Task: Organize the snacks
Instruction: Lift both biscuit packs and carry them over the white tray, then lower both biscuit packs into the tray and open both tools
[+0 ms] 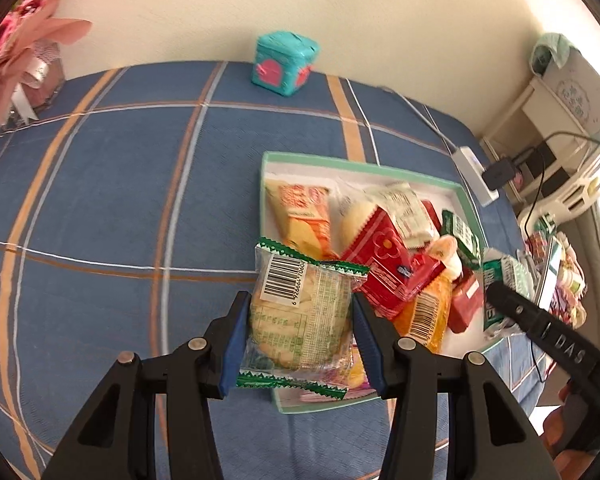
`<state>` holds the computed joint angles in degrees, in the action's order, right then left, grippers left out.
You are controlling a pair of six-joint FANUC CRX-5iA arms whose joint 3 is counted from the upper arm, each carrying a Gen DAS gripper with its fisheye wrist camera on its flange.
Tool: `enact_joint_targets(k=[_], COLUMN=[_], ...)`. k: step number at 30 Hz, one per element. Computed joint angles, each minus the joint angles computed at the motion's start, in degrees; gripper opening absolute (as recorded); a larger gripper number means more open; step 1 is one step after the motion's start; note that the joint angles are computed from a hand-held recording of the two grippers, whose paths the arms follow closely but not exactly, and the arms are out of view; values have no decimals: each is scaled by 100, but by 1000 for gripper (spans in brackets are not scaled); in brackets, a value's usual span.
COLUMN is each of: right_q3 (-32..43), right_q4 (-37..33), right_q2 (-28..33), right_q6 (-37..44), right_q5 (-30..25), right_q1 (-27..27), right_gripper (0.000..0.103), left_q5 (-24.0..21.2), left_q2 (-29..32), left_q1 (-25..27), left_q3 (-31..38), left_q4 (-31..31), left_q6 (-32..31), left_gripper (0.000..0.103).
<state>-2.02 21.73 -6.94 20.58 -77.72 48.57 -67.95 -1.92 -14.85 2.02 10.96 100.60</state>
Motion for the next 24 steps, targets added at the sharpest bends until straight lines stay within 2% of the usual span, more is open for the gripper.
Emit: enact_joint_targets(k=[8, 15, 24], right_q3=[-117, -9, -78], right_q4=[-218, -709, -765], right_q2=[-17, 213, 223], right_q6=[48, 396, 396], right_q5=[29, -26, 50], right_q1=[-297, -533, -662], right_gripper=[54, 54, 54], left_q5=[-46, -17, 146], left_q2=[266, 367, 492], left_q1=[-164, -186, -167], left_q3=[103, 71, -18], left_q4=[-104, -39, 208], left_q6=[35, -21, -134], left_gripper=[51, 51, 51])
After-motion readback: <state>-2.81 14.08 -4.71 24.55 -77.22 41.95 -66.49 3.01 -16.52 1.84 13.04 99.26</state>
